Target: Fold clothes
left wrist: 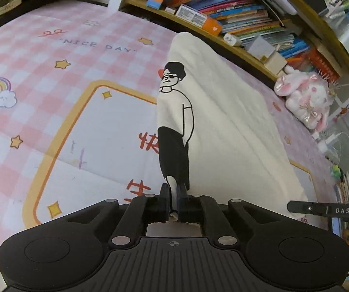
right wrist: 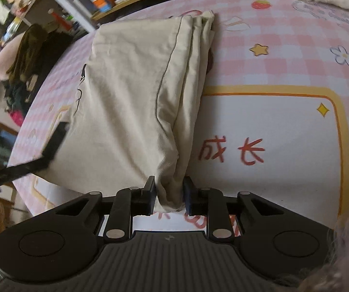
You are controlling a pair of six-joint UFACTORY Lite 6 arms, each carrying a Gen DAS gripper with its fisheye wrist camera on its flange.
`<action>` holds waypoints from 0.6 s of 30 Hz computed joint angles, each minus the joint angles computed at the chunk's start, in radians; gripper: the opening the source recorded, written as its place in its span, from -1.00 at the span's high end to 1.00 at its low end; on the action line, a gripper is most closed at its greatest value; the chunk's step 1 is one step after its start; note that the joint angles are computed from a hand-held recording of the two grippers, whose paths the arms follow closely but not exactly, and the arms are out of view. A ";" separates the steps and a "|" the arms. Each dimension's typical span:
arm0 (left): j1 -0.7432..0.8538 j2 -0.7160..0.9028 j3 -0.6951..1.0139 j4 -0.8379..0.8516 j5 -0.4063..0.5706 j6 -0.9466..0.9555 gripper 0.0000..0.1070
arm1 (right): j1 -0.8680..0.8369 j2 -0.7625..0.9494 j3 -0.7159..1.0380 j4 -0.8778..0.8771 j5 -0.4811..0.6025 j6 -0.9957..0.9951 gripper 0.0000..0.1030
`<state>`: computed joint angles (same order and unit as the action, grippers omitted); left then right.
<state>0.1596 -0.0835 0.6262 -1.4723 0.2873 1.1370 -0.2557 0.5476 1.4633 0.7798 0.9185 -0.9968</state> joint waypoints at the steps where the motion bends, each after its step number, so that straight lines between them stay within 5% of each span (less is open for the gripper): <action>1: 0.004 0.005 0.001 -0.013 0.002 0.018 0.78 | 0.005 -0.014 -0.016 -0.001 -0.015 -0.009 0.58; 8: 0.064 0.044 0.098 0.212 -0.004 -0.072 0.56 | 0.014 -0.092 -0.128 0.022 -0.101 -0.069 0.57; 11: 0.111 0.107 0.179 0.143 0.024 0.042 0.35 | 0.036 -0.114 -0.156 0.034 -0.140 -0.053 0.56; 13: 0.122 0.173 0.254 0.101 0.040 0.107 -0.04 | 0.061 -0.129 -0.175 0.037 -0.175 -0.028 0.55; 15: 0.120 0.254 0.344 0.063 0.046 0.156 -0.19 | 0.074 -0.148 -0.198 0.038 -0.206 -0.003 0.53; 18: 0.130 0.381 0.487 0.048 0.091 0.174 -0.22 | 0.102 -0.183 -0.231 0.002 -0.275 0.077 0.32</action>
<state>0.2900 0.2975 1.1131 -1.4245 0.3787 1.3115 -0.1538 0.3651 1.2328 0.7815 0.6435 -0.9194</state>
